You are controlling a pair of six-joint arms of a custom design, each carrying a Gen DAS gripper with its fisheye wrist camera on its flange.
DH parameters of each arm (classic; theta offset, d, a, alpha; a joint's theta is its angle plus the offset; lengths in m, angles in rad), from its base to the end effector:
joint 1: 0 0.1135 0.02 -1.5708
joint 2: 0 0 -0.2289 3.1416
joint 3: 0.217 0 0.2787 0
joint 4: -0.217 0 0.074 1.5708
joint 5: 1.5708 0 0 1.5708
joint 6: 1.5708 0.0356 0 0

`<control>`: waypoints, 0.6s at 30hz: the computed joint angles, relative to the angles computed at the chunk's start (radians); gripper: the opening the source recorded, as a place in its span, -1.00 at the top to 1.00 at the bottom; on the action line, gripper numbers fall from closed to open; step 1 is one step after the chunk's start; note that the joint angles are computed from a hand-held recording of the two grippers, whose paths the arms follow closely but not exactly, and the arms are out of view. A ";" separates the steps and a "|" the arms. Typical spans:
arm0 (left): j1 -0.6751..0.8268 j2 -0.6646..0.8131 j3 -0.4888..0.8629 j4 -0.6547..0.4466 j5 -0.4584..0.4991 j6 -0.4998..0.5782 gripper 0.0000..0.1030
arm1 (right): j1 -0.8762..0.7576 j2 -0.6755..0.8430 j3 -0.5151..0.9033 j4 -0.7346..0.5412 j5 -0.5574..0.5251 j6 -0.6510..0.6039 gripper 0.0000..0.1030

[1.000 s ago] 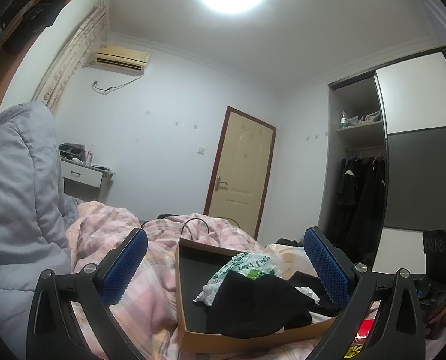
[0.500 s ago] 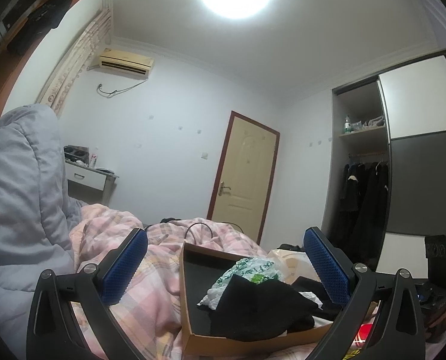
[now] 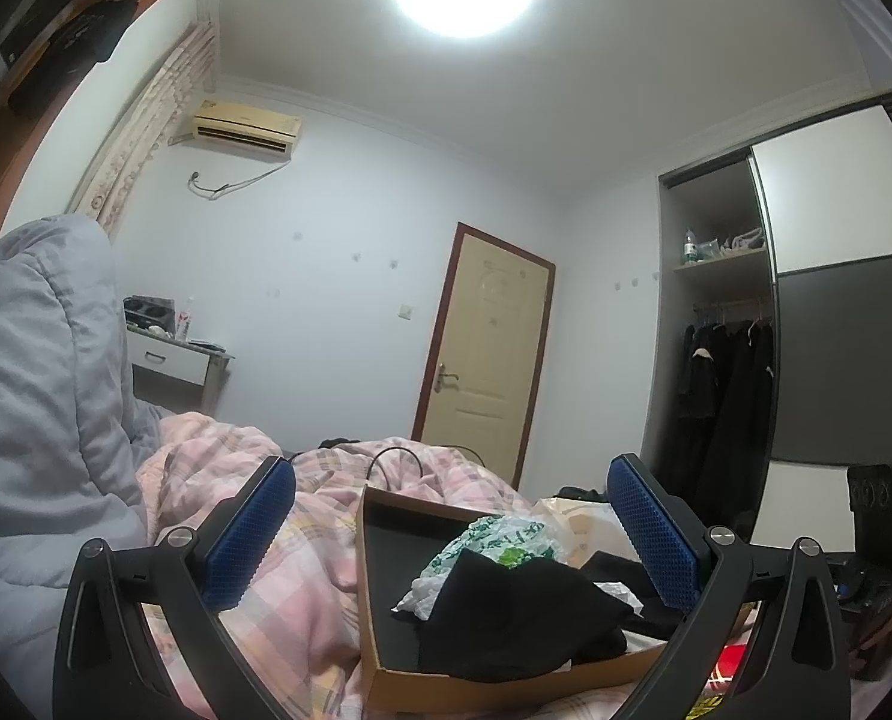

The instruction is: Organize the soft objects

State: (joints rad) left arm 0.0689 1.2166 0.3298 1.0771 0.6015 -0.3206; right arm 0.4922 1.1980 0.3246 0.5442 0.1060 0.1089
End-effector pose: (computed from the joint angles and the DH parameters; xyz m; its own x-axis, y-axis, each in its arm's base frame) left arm 0.2613 -0.0022 0.1747 0.0223 -0.2589 -0.9656 0.5317 0.8210 -0.2079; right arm 0.2317 0.1200 0.1212 -0.3247 -0.0515 -0.9444 -0.3484 0.9348 0.0689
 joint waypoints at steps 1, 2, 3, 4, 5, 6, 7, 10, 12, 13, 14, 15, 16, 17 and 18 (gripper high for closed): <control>0.001 0.002 0.001 0.000 0.001 -0.002 -1.00 | 0.000 0.000 0.000 0.000 0.000 0.000 -0.98; 0.000 0.004 0.003 -0.001 0.000 -0.002 -1.00 | 0.000 0.000 0.000 0.000 0.000 0.000 -0.98; -0.002 0.004 0.003 -0.001 -0.005 0.001 -1.00 | 0.000 0.000 0.000 0.000 0.000 0.000 -0.98; -0.002 0.009 -0.001 0.014 -0.012 0.000 -1.00 | 0.000 0.000 0.000 0.000 0.000 0.000 -0.98; -0.001 0.014 -0.003 0.027 -0.014 0.001 -1.00 | 0.000 0.000 0.000 0.000 0.000 0.000 -0.98; 0.000 0.013 -0.005 0.031 -0.012 0.002 -1.00 | 0.000 0.000 0.000 0.000 0.000 0.000 -0.98; 0.002 0.013 -0.008 0.038 -0.008 -0.002 -1.00 | 0.000 0.000 0.000 0.000 0.000 0.000 -0.98; 0.007 0.018 -0.012 0.059 0.000 -0.008 -1.00 | 0.000 0.001 0.000 0.001 -0.001 0.000 -0.98; 0.000 0.010 -0.012 0.039 -0.015 0.010 -1.00 | 0.000 0.001 0.000 0.001 -0.001 0.000 -0.98; -0.001 0.011 -0.012 0.039 -0.015 0.011 -1.00 | 0.000 0.001 0.000 0.001 -0.001 0.000 -0.98; -0.003 0.011 -0.013 0.043 -0.018 0.014 -1.00 | 0.000 0.001 0.000 0.001 -0.001 0.000 -0.98; -0.005 0.013 -0.015 0.049 -0.024 0.020 -1.00 | 0.000 0.001 0.000 0.001 -0.001 0.000 -0.98; -0.008 0.013 -0.016 0.053 -0.028 0.026 -1.00 | 0.000 0.001 0.000 0.001 -0.001 0.000 -0.98; -0.010 0.014 -0.018 0.057 -0.027 0.028 -1.00 | 0.000 0.001 0.000 0.001 -0.001 0.000 -0.98; -0.012 0.013 -0.018 0.056 -0.027 0.029 -1.00 | 0.000 0.001 0.000 0.001 -0.001 0.000 -0.98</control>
State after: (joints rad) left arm 0.0564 1.2291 0.3114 1.1329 0.5746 -0.2913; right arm 0.4918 1.1994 0.3249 0.5453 0.1054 0.1090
